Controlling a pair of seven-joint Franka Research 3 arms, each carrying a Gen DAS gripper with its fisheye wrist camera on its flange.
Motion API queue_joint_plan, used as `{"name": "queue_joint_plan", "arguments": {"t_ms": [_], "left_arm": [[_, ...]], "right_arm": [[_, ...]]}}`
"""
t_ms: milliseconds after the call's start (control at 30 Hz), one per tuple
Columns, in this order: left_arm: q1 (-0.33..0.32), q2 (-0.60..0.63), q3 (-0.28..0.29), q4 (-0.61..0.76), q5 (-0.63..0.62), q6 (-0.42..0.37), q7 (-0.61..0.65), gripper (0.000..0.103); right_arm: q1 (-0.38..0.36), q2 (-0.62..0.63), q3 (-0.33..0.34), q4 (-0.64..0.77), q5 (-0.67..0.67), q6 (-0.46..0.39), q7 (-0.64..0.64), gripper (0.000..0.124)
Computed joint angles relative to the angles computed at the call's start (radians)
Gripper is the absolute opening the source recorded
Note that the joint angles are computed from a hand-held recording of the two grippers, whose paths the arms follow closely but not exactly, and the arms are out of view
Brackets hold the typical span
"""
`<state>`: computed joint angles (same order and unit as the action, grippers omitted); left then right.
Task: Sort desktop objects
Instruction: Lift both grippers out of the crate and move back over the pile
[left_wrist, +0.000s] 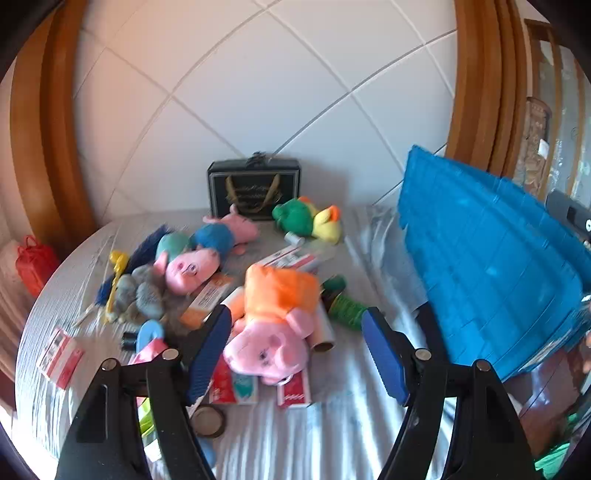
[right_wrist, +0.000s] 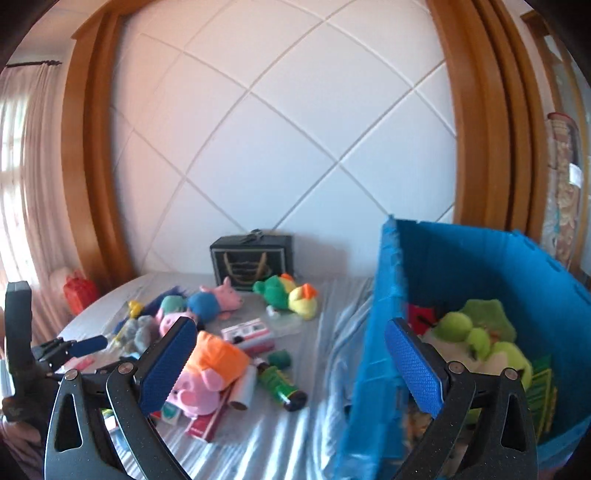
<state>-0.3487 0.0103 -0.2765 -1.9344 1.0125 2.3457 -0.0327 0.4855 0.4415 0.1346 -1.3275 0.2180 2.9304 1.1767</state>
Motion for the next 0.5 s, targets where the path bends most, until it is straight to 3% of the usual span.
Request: {"name": "queue_joint_plan", "arguments": {"t_ms": [167, 300, 500], "left_arm": [[0.041, -0.149, 0.012, -0.308, -0.13, 0.058, -0.01, 0.073], [0.083, -0.215, 0.018, -0.509, -0.215, 0.192, -0.048, 0.073], [0.139, -0.201, 0.01, -0.613, -0.227, 0.289, -0.033, 0.073]], "right_arm": [[0.088, 0.111, -0.029, 0.087, -0.061, -0.138, 0.064, 0.103], [0.154, 0.193, -0.078, 0.133, -0.151, -0.264, 0.147, 0.103], [0.182, 0.295, -0.062, 0.184, -0.179, -0.41, 0.214, 0.103]]}}
